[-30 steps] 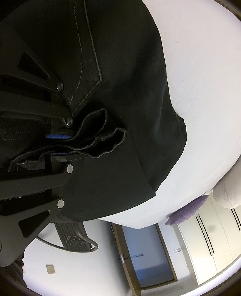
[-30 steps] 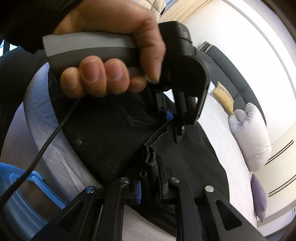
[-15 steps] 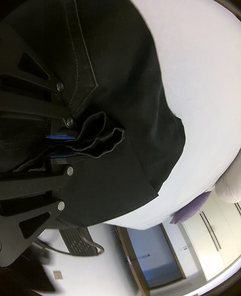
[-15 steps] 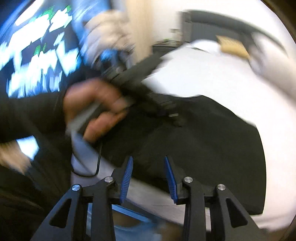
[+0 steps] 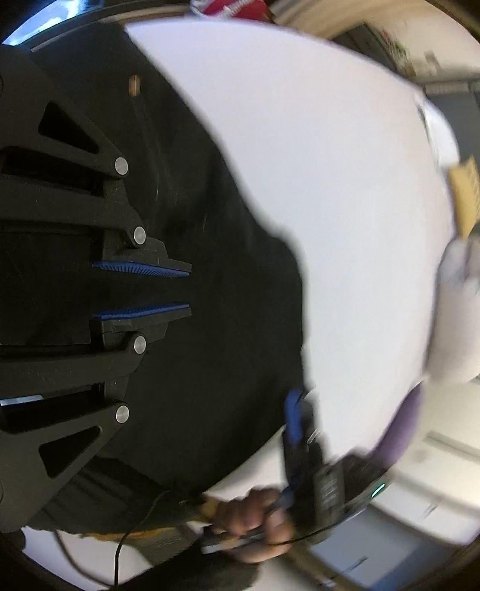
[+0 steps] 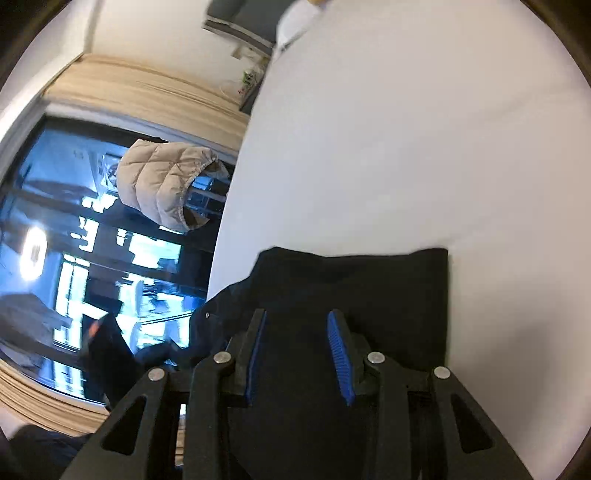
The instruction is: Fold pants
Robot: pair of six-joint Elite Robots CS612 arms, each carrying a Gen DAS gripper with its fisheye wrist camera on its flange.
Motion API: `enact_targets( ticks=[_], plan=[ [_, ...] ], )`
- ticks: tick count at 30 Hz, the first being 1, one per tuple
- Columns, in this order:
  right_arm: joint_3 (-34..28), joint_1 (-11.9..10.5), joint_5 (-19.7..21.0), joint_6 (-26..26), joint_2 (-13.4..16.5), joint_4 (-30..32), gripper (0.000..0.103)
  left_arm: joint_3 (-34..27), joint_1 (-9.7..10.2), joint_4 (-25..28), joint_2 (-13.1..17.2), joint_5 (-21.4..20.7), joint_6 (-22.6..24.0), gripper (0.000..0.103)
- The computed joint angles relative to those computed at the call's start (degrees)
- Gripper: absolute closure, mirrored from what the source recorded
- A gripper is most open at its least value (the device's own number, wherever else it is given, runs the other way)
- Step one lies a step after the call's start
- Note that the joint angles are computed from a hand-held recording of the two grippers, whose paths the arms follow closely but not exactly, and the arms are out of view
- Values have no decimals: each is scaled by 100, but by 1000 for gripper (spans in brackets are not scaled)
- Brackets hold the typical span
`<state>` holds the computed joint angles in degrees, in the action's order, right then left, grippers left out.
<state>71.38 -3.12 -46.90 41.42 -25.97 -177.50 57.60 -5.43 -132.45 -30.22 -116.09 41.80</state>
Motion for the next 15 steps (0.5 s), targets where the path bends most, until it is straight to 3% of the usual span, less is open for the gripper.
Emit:
enact_targets(
  ticks=[1, 3, 5, 9, 12, 15],
  plan=[
    [47, 16, -3, 1, -4, 27, 71, 36, -47, 81, 24, 114, 35, 88],
    [280, 34, 85, -153, -76, -98, 71, 101, -112, 172, 92, 327, -44, 89],
    [576, 61, 246, -276, -193, -283, 71, 293, -79, -264, 72, 158, -87, 88],
    [1213, 183, 327, -685, -514, -366, 70, 276, -70, -235, 81, 124, -55, 89],
    [1741, 299, 166, -1000, -862, -165, 70, 326, -72, -404, 81, 127, -86, 89],
    [2242, 398, -394, -1033, -1253, -179, 70, 383, -55, -495, 71, 95, -96, 89]
  ],
)
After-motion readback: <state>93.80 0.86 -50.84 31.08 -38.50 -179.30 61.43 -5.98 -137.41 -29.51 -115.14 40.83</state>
